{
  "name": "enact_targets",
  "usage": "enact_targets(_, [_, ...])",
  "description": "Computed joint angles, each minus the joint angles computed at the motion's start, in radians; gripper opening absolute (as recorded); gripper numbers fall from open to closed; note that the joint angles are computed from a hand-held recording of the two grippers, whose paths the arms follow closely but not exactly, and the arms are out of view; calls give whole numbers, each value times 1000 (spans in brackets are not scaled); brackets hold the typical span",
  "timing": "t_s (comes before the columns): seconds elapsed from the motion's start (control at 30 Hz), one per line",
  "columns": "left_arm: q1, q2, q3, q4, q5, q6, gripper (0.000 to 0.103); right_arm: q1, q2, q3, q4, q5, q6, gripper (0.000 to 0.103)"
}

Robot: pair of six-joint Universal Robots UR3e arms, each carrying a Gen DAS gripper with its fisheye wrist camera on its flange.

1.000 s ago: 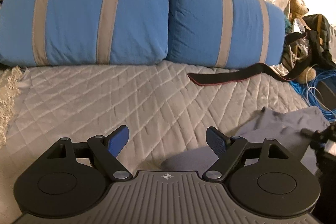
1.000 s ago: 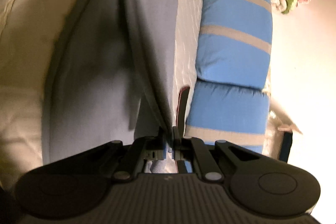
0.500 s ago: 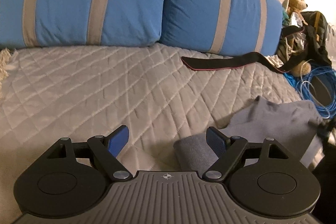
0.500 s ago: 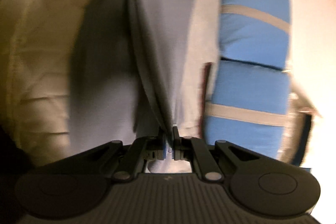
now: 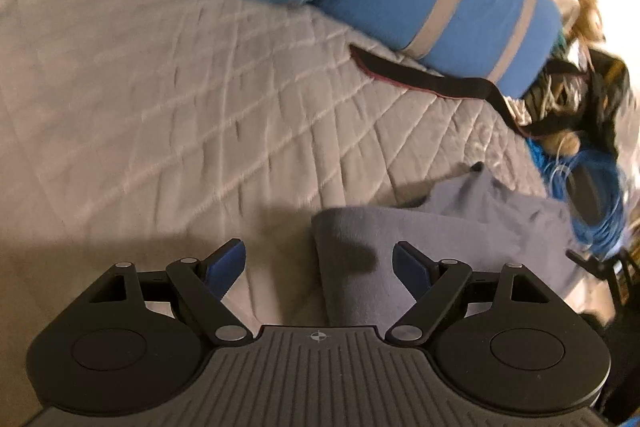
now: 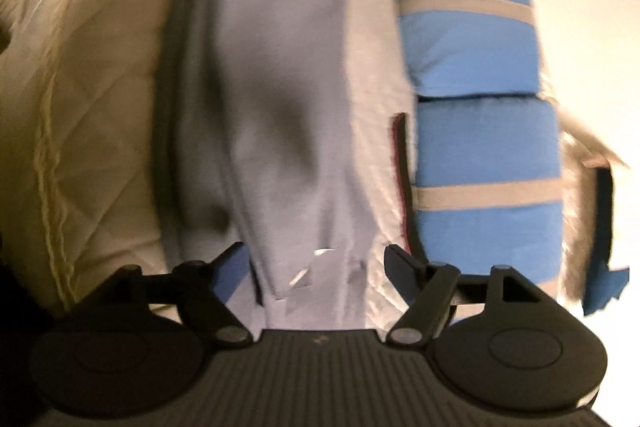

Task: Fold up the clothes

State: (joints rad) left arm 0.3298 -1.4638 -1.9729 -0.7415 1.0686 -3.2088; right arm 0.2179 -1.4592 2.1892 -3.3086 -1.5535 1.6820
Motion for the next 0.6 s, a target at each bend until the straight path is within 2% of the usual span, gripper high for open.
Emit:
enact_targets(0.13, [75, -19, -48, -31, -128, -34, 80, -27, -56, 74, -90, 36, 61, 93])
enact_targets(0.23, [144, 18, -111, -51, -227, -10, 80, -71, -113, 117, -96, 84, 111, 96])
enact_targets(0.37, [224, 39, -175, -143, -380, 42, 80, -142, -178, 175, -118, 155, 203, 98])
enact_targets(0.6, [240, 8, -201, -223, -489, 94, 80, -273, -226, 290, -165, 308, 295, 101])
